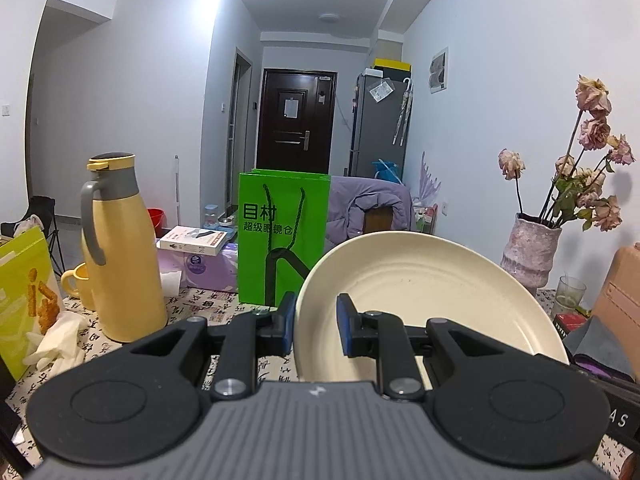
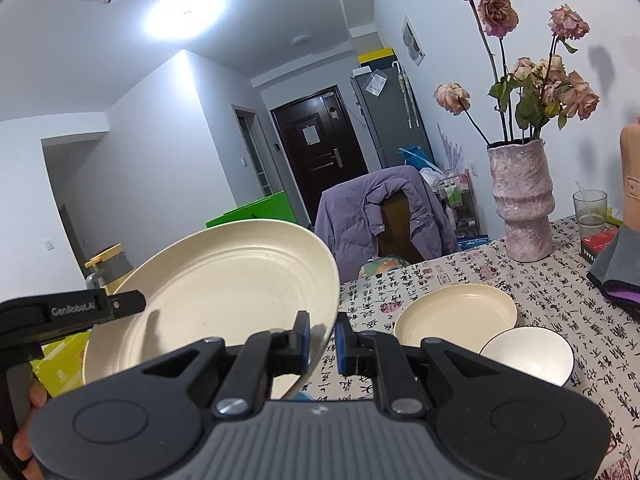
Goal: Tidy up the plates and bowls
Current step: 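Lift the cream plate in left gripper while right gripper lifts its plate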
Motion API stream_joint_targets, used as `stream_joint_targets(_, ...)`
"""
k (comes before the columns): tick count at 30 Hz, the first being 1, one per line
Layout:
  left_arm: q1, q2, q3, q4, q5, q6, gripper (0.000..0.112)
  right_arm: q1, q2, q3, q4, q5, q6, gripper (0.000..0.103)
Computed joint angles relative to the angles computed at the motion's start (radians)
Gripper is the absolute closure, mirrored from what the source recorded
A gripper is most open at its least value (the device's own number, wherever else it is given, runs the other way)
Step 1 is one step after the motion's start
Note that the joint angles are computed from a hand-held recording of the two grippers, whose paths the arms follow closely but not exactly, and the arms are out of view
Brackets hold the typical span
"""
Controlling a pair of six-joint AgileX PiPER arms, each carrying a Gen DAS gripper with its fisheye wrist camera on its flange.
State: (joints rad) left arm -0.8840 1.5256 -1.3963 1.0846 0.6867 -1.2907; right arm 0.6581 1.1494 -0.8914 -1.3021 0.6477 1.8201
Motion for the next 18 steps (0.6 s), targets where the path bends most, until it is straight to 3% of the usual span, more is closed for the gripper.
stream_joint_targets(18, -0.162, -0.084, 0.102, 0.093, 0.136, -0.11, 0.091, 0.189, -0.146, 0.101, -0.016, 0.201, 0.037, 0.09)
